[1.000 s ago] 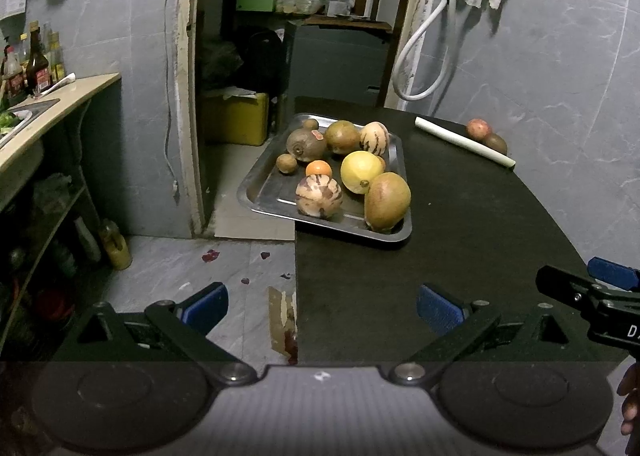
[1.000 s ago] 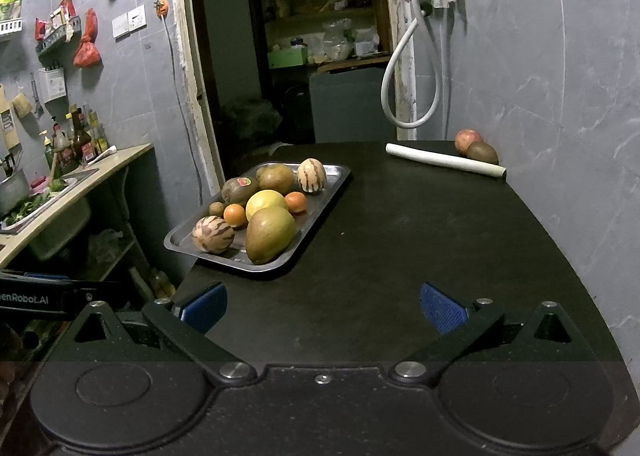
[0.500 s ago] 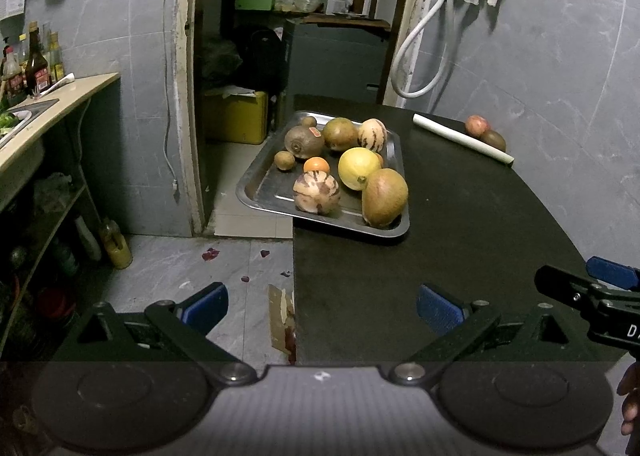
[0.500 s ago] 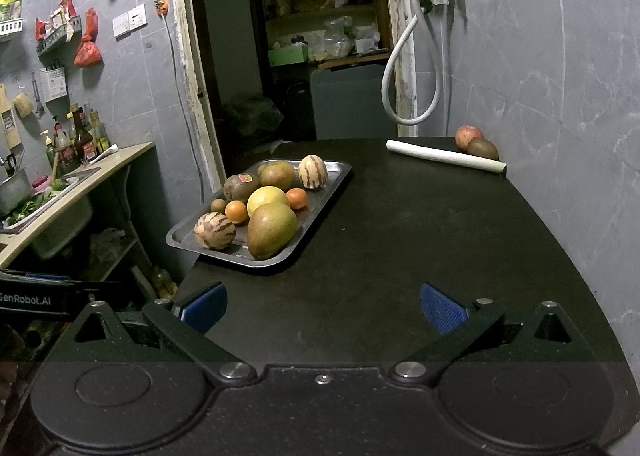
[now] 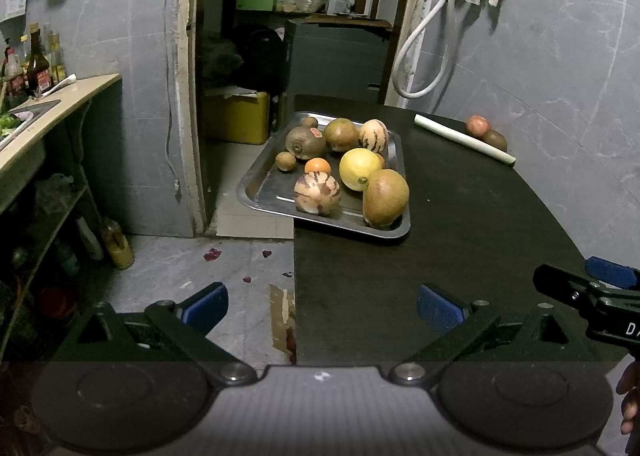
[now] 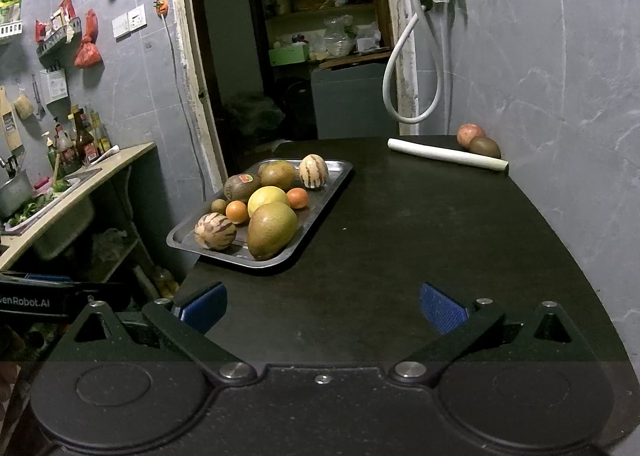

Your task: Organize fruits

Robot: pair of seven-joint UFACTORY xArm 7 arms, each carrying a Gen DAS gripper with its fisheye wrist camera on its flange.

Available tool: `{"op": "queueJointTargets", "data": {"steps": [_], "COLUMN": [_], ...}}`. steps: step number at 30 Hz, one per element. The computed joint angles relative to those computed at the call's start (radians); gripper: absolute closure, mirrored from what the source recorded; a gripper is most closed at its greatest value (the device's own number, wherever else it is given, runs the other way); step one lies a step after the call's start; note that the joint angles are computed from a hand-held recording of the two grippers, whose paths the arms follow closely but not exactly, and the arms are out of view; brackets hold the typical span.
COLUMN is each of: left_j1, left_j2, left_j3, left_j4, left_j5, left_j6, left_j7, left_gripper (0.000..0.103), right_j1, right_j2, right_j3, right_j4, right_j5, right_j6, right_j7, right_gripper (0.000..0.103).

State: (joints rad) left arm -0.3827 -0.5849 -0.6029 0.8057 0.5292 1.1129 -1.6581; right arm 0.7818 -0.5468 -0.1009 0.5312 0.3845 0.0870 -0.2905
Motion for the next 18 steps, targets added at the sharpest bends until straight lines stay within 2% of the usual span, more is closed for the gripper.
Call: {"op": "queueJointTargets", "data": {"steps": [18], "left_j1": [-0.003], "left_j2": [0.007], "left_j3": [0.007], "left_j4": [0.005], "left_j5": [-0.005], "left_j6": [0.007], "left_j7": [0.001], "left_gripper": [0.001], "right_j1": [-0.002], "right_j2": [0.000], "right_j3": [0.003], "right_j4": [-0.003], "right_j5": [-0.005], "right_j6": [0.006], "right_j7": [0.013], "right_gripper": [0.001]}}
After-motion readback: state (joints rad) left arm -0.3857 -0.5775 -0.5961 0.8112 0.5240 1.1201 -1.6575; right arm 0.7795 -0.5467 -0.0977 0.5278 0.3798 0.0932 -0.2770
